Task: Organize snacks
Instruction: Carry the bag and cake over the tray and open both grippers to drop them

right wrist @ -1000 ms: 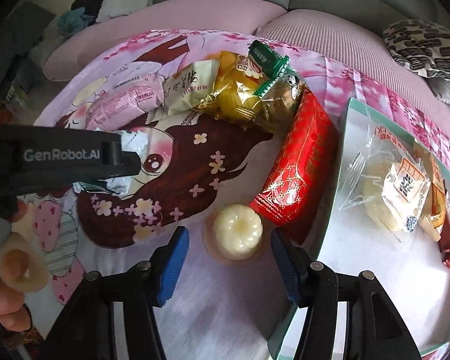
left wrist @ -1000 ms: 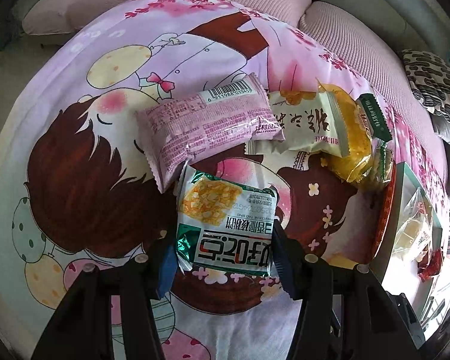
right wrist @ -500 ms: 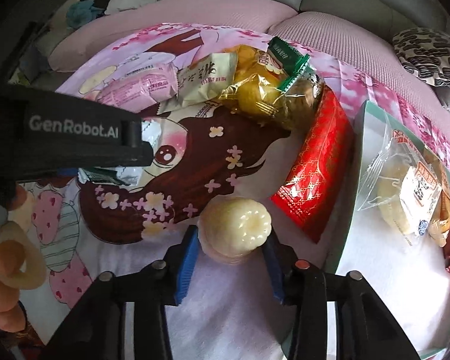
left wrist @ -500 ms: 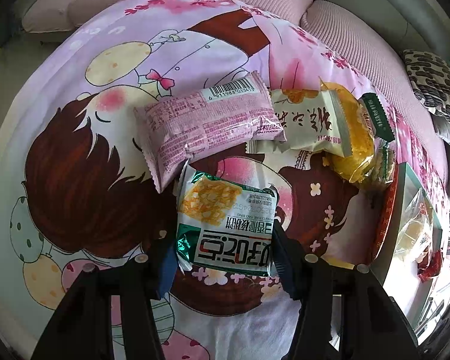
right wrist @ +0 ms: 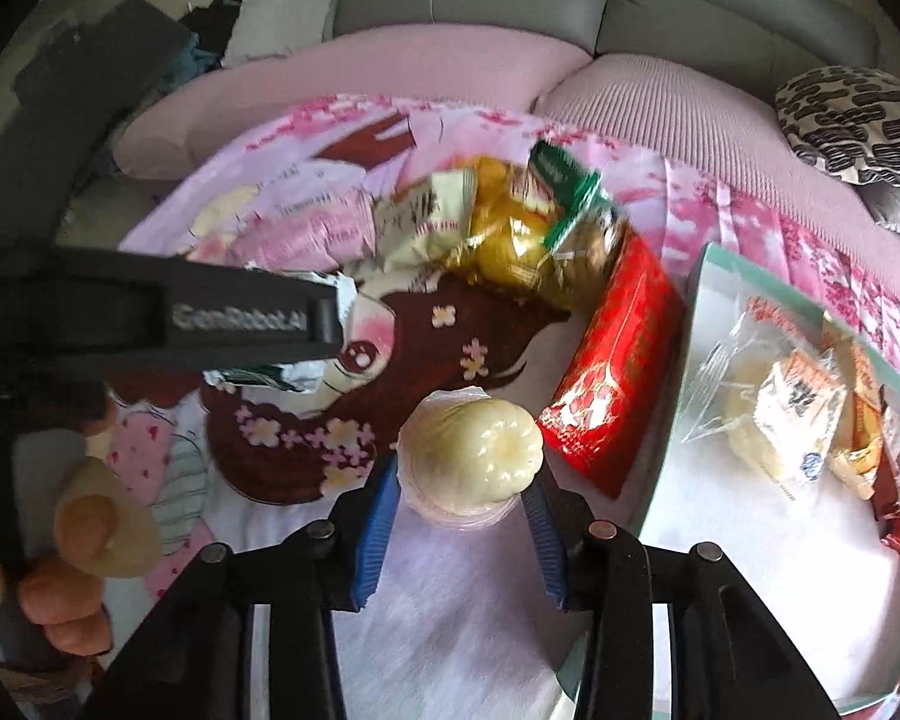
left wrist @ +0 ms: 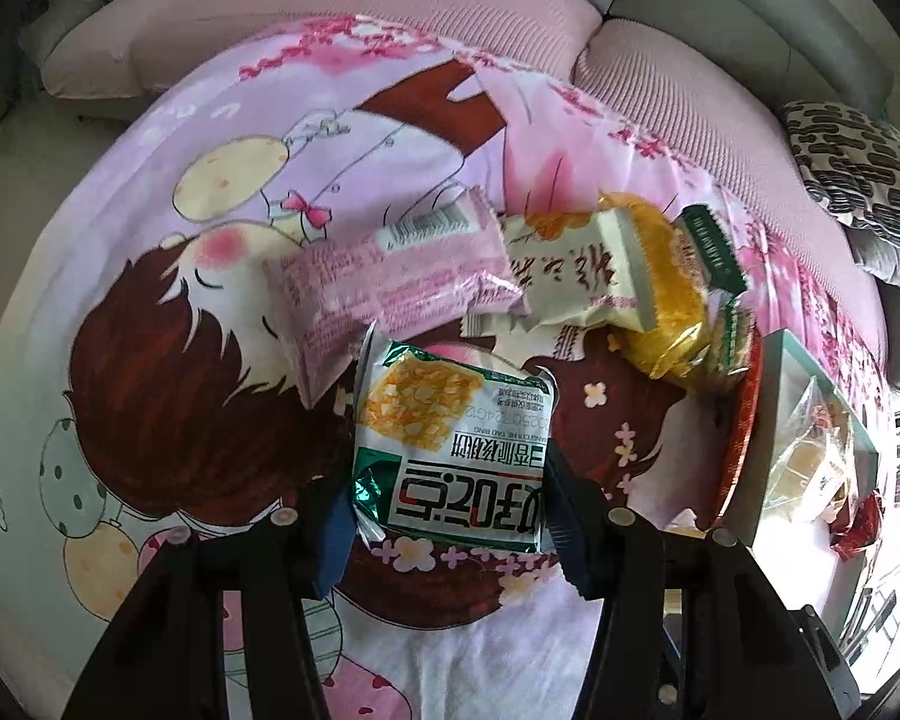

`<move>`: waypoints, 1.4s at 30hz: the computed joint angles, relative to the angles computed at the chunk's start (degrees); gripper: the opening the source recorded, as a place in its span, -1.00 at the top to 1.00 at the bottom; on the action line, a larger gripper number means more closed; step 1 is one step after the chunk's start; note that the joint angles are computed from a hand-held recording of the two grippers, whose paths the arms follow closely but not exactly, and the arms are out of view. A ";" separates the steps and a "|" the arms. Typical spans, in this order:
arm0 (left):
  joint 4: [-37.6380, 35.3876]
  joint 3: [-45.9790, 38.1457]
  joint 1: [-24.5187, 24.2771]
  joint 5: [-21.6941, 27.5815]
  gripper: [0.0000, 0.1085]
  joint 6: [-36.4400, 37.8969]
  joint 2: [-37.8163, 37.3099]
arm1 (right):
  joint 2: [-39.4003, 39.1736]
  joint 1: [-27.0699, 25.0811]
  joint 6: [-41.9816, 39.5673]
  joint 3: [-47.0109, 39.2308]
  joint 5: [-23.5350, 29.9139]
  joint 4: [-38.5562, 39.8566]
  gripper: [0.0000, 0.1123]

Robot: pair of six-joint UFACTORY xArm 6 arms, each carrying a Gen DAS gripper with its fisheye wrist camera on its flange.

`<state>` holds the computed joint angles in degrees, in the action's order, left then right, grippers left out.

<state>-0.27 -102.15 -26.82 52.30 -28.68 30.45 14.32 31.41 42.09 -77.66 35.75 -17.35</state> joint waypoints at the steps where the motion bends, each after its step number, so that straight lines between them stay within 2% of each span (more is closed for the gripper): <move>1: -0.01 0.30 0.02 -0.46 -0.05 0.03 -0.38 | -0.47 -0.08 0.26 0.38 -0.48 -0.18 0.22; 12: 4.02 4.39 -0.64 -6.52 -0.05 -2.85 -5.85 | -7.42 -0.48 6.66 5.51 -5.34 -4.61 0.22; 24: 11.31 6.54 -2.61 -11.76 -0.05 -8.06 -8.89 | -14.01 -3.86 13.19 11.65 -6.84 -7.56 0.22; 27: 10.92 6.11 -3.85 -12.55 -0.05 -6.82 -8.62 | -16.86 -5.65 16.14 14.45 -6.16 -8.84 0.22; 32: 9.76 3.64 -7.08 -13.21 -0.05 -2.44 -6.63 | -22.36 -9.67 22.48 19.63 -1.87 -11.84 0.22; 38: 5.20 -0.94 -11.38 -11.87 -0.05 5.88 -3.01 | -30.15 -14.27 29.86 26.43 3.69 -14.70 0.22; 42: 4.98 -2.19 -13.76 -11.49 -0.05 8.48 -1.58 | -34.26 -16.30 31.60 29.53 6.44 -15.08 0.22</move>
